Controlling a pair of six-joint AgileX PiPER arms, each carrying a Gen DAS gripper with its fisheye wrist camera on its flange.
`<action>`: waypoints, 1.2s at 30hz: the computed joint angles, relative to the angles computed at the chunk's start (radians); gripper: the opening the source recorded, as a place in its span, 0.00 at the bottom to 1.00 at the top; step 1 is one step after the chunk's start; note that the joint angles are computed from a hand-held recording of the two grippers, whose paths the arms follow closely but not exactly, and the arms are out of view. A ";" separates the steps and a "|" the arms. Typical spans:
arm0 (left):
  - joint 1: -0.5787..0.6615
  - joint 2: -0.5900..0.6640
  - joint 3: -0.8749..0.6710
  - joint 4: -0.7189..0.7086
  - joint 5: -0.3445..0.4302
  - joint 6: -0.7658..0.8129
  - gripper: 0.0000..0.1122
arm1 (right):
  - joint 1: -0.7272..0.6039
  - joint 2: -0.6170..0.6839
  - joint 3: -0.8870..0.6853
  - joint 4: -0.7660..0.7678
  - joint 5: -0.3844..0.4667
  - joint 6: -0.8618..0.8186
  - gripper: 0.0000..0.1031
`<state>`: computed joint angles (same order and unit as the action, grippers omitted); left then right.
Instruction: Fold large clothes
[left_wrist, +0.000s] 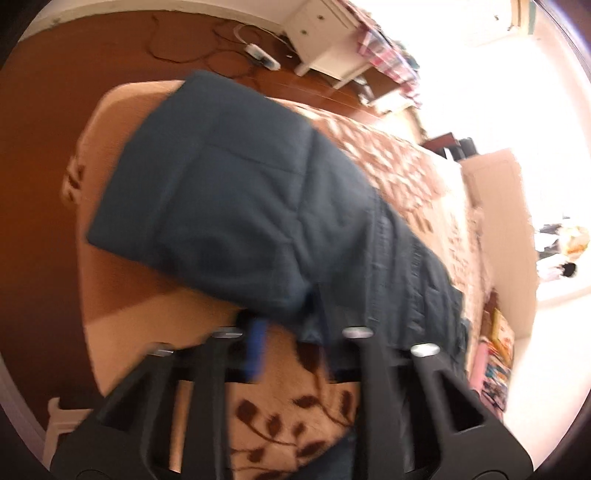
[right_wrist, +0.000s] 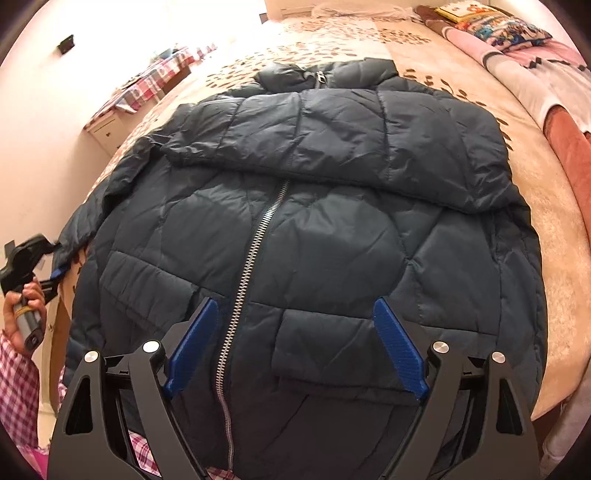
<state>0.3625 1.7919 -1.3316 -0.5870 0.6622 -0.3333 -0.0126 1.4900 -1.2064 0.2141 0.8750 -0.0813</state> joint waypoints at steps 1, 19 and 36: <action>0.007 0.001 0.002 -0.018 -0.003 0.015 0.08 | -0.001 -0.004 0.002 0.009 -0.003 -0.010 0.81; -0.435 -0.029 -0.649 0.489 0.036 0.170 0.03 | -0.255 -0.089 0.067 0.195 -0.005 -0.193 0.80; -0.849 0.480 -1.085 0.470 0.437 0.251 0.04 | -0.579 -0.111 0.127 0.387 0.056 -0.436 0.80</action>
<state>-0.4868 2.2715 -2.4167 -0.1172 1.0993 -0.0819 -0.5914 1.3791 -1.0793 0.6010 0.9313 -0.5169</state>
